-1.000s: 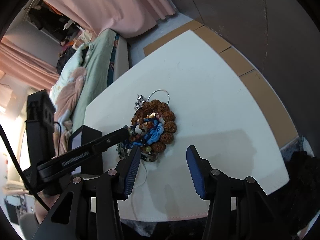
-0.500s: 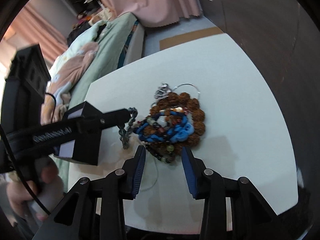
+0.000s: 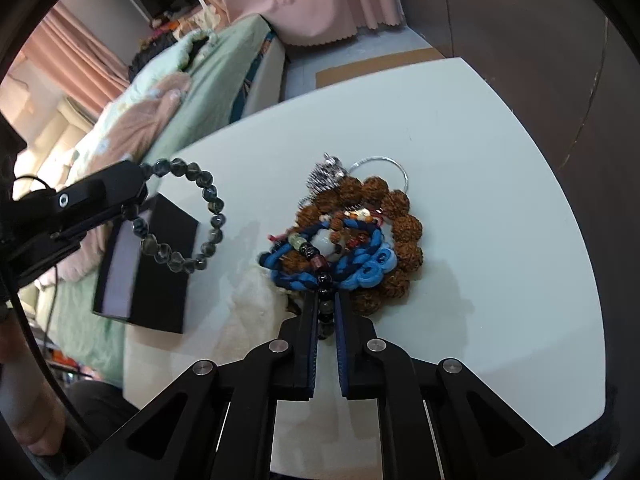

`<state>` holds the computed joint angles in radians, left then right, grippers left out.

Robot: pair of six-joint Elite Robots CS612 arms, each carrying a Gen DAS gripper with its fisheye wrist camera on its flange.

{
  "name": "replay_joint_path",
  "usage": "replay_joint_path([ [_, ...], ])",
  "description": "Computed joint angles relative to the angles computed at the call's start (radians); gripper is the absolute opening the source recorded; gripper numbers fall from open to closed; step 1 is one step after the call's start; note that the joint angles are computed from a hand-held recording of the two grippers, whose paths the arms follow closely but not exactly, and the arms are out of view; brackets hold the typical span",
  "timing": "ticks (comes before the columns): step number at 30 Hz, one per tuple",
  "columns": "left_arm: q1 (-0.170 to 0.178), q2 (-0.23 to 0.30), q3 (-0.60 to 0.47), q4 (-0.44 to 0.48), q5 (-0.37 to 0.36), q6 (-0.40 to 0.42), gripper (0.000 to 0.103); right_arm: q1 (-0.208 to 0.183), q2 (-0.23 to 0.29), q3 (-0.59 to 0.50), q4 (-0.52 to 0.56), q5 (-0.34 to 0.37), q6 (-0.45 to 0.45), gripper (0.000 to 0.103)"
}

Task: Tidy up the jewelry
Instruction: 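Carry the bead bracelet with the left gripper into the black box and release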

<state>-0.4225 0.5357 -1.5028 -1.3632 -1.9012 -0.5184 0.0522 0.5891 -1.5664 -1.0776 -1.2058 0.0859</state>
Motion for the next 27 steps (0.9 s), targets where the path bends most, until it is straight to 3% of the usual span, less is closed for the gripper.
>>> replay_joint_path([
  [10,0.018,0.02,-0.083,-0.017,0.065,-0.04,0.009,-0.012,0.031,-0.072,-0.141,0.117,0.091,0.009],
  [20,0.041,0.054,-0.155,-0.027,0.14,-0.095,0.009,0.0,0.044,-0.093,-0.273,0.168,0.133,0.009],
  [24,0.044,0.055,-0.164,-0.028,0.166,-0.116,0.01,0.002,0.053,-0.091,-0.337,0.236,0.168,0.009],
  [26,0.047,0.054,-0.164,-0.011,0.169,-0.119,0.016,0.002,0.054,-0.082,-0.371,0.285,0.193,0.009],
  [27,0.049,0.054,-0.164,-0.002,0.169,-0.126,0.03,0.002,0.053,-0.076,-0.385,0.305,0.203,0.009],
])
